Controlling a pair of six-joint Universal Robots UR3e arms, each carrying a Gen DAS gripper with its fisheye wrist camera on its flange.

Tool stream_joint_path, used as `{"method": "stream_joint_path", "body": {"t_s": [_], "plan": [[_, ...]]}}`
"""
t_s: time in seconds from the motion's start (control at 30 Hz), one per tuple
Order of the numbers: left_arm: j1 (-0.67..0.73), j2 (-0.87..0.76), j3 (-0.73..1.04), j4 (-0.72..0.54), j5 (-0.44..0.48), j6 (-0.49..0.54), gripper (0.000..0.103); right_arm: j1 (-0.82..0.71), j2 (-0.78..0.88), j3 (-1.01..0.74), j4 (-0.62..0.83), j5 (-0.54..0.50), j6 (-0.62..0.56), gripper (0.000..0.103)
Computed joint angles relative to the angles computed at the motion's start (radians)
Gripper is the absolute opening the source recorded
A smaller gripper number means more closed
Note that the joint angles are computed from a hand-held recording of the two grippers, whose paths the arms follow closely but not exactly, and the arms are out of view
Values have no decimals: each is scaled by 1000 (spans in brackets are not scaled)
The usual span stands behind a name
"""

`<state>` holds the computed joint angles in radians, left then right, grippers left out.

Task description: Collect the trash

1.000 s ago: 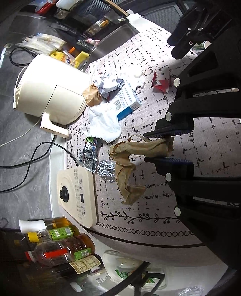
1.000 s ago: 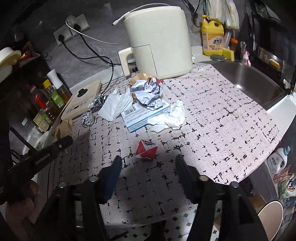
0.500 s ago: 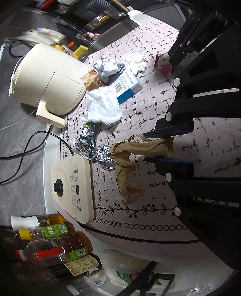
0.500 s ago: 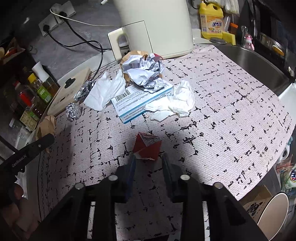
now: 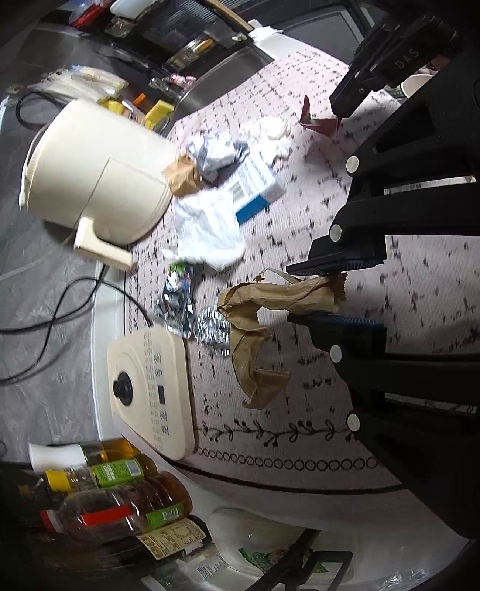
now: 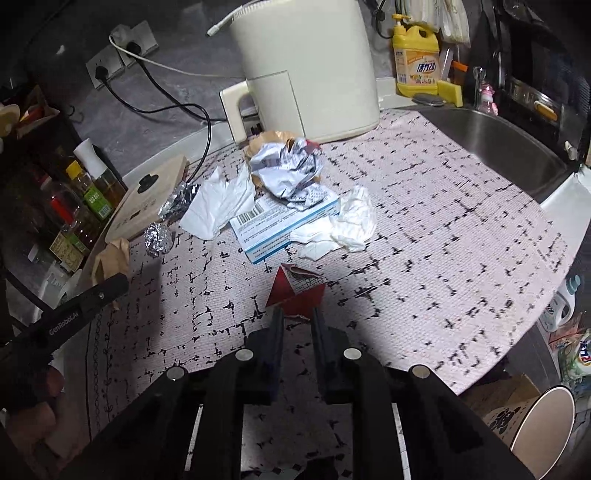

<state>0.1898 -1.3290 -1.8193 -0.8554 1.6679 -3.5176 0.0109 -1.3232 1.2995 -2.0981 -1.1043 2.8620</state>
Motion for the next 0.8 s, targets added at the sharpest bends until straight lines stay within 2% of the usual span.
{"method": "stream_joint_path", "body": {"t_s": [0.17, 0.37, 0.8], "plan": [[-107, -59, 69, 7, 41, -49, 20, -75, -101, 54, 26, 39, -47, 15], [-260, -147, 205, -33, 136, -97, 20, -196, -214, 109, 88, 119, -113, 15], [-529, -290, 472, -147, 317, -223, 20, -467, -345, 120, 266, 263, -290, 15]]}}
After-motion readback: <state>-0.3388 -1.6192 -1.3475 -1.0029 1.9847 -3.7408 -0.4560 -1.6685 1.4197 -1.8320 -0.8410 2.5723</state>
